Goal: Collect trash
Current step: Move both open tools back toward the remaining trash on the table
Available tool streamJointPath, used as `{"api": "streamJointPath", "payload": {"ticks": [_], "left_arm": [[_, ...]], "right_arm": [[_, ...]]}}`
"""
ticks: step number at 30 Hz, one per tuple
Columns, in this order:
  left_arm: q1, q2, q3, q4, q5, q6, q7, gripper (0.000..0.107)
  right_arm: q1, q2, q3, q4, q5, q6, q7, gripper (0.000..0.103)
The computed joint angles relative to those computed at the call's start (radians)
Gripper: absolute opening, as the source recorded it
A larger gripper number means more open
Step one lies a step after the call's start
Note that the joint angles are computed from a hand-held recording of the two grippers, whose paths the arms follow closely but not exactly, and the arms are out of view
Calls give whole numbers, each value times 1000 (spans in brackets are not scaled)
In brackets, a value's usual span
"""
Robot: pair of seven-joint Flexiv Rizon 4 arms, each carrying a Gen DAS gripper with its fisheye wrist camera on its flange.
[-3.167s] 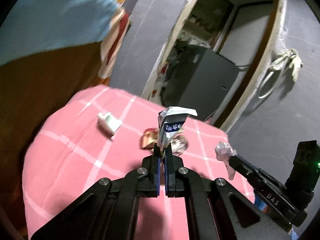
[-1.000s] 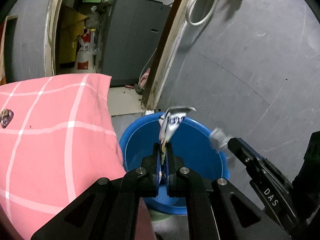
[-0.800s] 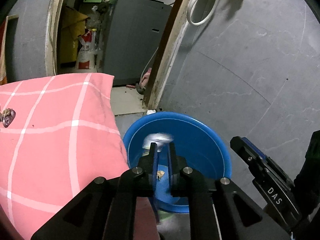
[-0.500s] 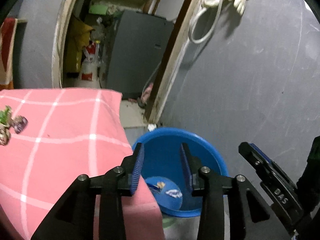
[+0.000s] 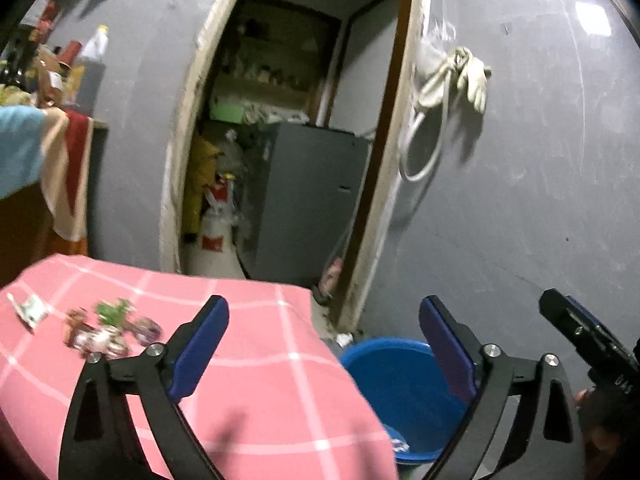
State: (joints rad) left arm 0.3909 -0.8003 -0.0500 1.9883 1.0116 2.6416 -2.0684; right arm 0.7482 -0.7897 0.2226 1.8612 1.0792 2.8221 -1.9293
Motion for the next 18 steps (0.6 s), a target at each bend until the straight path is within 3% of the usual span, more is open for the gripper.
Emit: {"api": "streamJointPath", "payload": {"ticks": [18], "left_arm": [[164,7,136,5,-16,223,15,101]], "right_arm": [[104,-34,13,-183,-87,30,-152,103]]}}
